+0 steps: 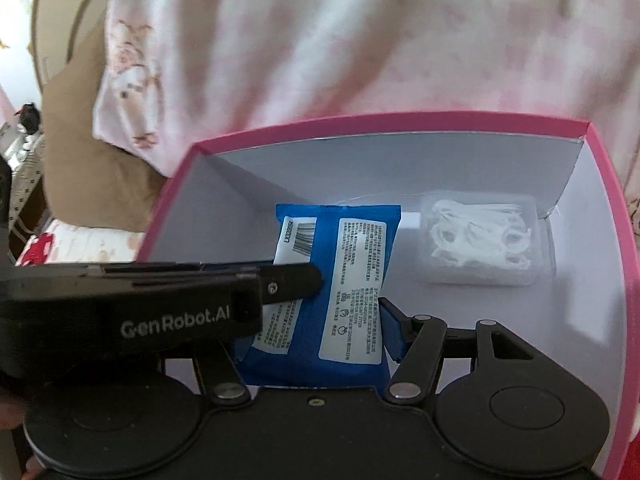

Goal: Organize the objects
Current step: 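Lower the wipe pack into the pink box beside the case and release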

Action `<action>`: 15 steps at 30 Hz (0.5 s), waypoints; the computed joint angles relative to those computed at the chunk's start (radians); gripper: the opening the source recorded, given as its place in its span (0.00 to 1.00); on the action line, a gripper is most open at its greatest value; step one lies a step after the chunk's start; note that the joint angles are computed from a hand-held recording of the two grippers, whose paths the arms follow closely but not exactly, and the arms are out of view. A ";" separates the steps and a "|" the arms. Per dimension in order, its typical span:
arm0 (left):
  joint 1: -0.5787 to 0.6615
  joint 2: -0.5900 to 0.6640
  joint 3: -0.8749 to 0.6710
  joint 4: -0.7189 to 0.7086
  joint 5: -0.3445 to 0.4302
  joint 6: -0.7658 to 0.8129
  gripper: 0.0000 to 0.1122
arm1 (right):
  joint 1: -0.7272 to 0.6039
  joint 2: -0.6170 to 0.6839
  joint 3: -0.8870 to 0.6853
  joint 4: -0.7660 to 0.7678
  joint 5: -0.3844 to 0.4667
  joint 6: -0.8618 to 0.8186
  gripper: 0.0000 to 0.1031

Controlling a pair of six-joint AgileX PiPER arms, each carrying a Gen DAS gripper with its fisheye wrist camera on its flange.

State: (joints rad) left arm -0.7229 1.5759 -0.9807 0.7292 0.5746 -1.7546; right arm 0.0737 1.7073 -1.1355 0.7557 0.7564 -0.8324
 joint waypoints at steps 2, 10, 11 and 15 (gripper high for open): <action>0.018 0.006 0.016 -0.006 -0.032 0.001 0.18 | 0.028 0.013 -0.006 -0.040 -0.029 0.045 0.64; 0.049 0.020 0.052 0.003 -0.087 -0.037 0.18 | 0.109 0.033 -0.020 -0.186 -0.090 0.210 0.63; 0.045 0.031 0.034 -0.001 -0.060 -0.028 0.18 | 0.112 0.044 -0.030 -0.186 -0.085 0.210 0.64; 0.080 0.038 0.036 -0.113 -0.079 0.067 0.12 | 0.106 0.099 -0.102 -0.209 -0.003 0.235 0.67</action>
State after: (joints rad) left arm -0.6430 1.6143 -0.9442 0.6159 0.4960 -1.6875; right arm 0.1792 1.8067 -1.2380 0.5463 0.7536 -0.5972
